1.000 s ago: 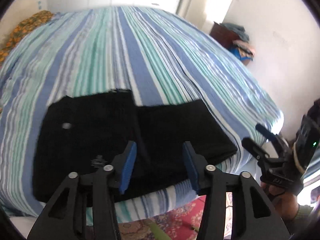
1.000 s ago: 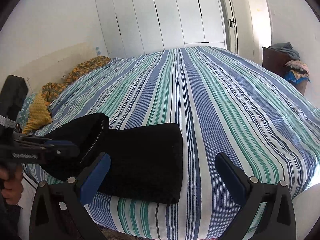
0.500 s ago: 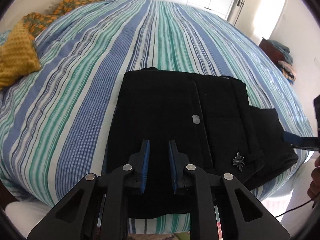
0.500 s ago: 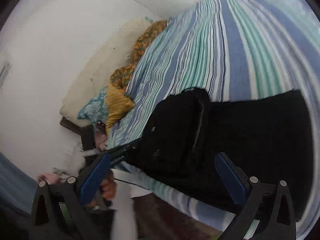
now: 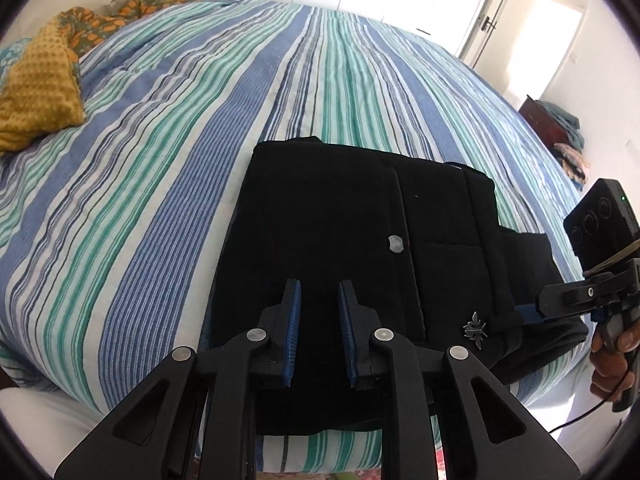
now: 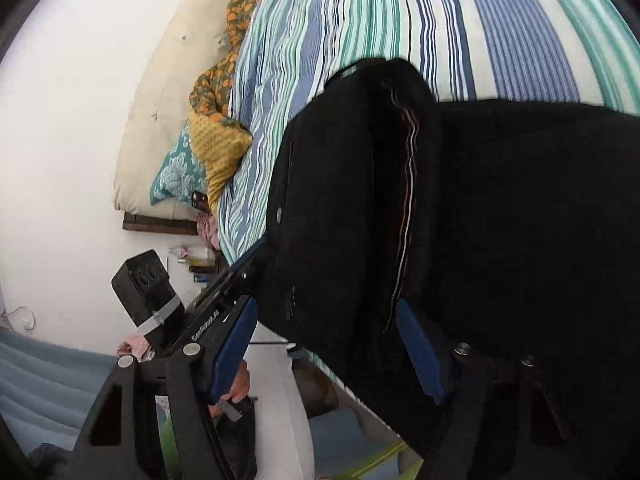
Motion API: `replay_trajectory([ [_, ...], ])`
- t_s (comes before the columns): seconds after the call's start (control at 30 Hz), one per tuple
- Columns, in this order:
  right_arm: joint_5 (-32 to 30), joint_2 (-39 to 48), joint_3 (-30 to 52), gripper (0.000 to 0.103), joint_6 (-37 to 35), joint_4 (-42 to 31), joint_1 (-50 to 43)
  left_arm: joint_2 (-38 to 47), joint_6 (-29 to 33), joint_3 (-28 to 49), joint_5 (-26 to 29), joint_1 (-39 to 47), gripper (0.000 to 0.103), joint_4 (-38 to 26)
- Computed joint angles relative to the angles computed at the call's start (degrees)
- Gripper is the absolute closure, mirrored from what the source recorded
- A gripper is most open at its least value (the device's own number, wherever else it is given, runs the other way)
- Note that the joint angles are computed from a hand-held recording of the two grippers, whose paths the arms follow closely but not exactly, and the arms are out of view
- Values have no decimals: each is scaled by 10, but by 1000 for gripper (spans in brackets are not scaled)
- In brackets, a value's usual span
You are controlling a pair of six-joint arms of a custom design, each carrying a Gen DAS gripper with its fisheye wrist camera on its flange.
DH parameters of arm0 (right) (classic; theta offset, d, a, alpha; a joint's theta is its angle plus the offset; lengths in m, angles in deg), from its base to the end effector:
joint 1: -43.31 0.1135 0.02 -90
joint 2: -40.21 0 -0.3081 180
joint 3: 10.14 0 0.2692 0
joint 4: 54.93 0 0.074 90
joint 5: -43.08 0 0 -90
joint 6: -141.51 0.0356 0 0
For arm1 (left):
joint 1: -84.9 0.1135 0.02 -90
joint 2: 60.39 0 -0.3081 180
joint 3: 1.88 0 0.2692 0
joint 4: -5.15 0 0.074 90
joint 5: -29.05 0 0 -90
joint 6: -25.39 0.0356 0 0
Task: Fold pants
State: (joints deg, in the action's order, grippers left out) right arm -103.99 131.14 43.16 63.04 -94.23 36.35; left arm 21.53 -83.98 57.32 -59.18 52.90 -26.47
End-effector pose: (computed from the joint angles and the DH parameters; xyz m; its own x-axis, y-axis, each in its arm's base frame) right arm 0.2610 -0.0018 0.1663 -0.9719 0.2281 -0.0582 0.0732 0.5277 0.8463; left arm 0.2444 -0.1540 0.2255 -0.8308 0.1282 -0.5417 0.2856 0.9335 -0.2170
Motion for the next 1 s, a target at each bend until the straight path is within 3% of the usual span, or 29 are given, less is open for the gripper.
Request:
replay_trajectory([
  [0.1, -26, 28, 18, 33, -22, -19, 3, 0, -2, -2, -3, -1, 84, 4],
  [0.23, -17, 42, 23, 34, 13, 16, 31, 3, -3, -2, -14, -8, 83, 7],
  [0.3, 20, 40, 23, 55, 31, 38, 60, -1, -2, 4, -12, -2, 81, -6],
  [0.33, 50, 29, 21, 74, 47, 51, 76, -7, -4, 10, -3, 8, 81, -20],
  [0.37, 55, 19, 15, 79, 64, 69, 80, -21, -12, 13, 7, 21, 78, -31],
  [0.47, 32, -42, -5, 82, 97, 96, 57, -92, -42, -3, 30, 71, 50, -29],
  [0.5, 26, -66, -2, 82, 98, 84, 45, -107, -46, -5, 30, 84, 47, -31],
  [0.7, -21, -157, 61, 83, 28, -65, -44, -140, -63, -19, 60, 136, 48, -53],
  [1.0, -31, -157, 129, 83, -292, -397, -234, -138, -71, -29, 44, 78, 48, -61],
])
